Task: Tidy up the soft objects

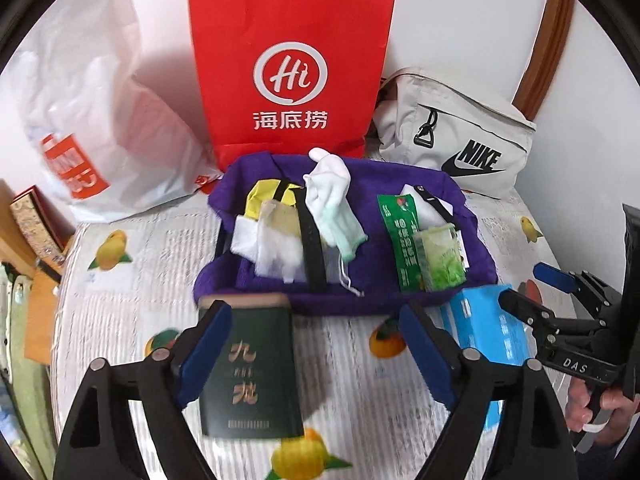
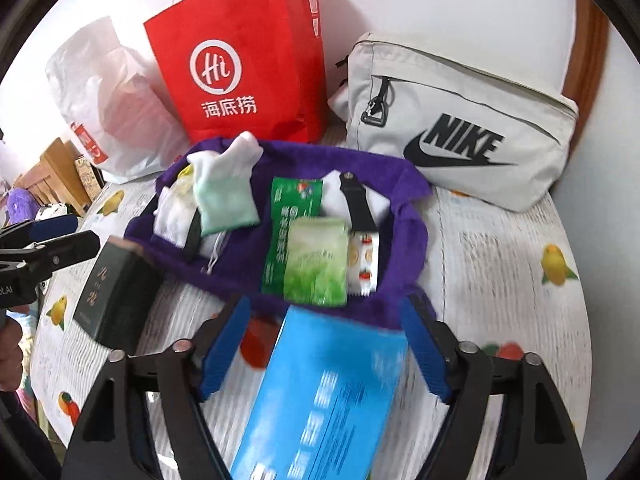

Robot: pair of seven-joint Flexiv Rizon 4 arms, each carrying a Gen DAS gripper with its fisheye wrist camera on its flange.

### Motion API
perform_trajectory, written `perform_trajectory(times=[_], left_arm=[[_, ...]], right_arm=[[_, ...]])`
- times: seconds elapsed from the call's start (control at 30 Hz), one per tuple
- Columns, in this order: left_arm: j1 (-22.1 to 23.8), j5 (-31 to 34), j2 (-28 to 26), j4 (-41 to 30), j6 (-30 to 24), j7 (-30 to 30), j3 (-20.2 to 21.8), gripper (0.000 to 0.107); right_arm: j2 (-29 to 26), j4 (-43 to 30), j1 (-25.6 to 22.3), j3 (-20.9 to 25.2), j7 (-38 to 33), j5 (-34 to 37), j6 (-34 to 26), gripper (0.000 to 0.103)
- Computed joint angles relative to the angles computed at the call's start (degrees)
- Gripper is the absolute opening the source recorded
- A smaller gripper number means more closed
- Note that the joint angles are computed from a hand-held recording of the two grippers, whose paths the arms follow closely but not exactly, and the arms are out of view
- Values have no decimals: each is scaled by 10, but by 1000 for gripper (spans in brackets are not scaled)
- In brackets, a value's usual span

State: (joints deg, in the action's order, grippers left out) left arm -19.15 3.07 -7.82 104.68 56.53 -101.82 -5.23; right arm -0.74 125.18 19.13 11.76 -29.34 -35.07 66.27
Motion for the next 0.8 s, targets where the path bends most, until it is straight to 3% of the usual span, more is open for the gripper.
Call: perform_trajectory(times=[0.1,0.23,0.43,0.8], left_arm=[[-3,-3,31,34,14,-8,2,97],[-4,19,73,70,16,-31,-1,97],[1,80,141,110,7,-102,-21,97],[19,145,274,185,-9,-204,-78,98]], right_arm=[[25,22,1,10,27,-15,-1,86],[53,45,1,25,55,-20,-8,94],[106,86,0,52,99,-15,-3,94],[204,121,24,121,173,-19,-97,103]])
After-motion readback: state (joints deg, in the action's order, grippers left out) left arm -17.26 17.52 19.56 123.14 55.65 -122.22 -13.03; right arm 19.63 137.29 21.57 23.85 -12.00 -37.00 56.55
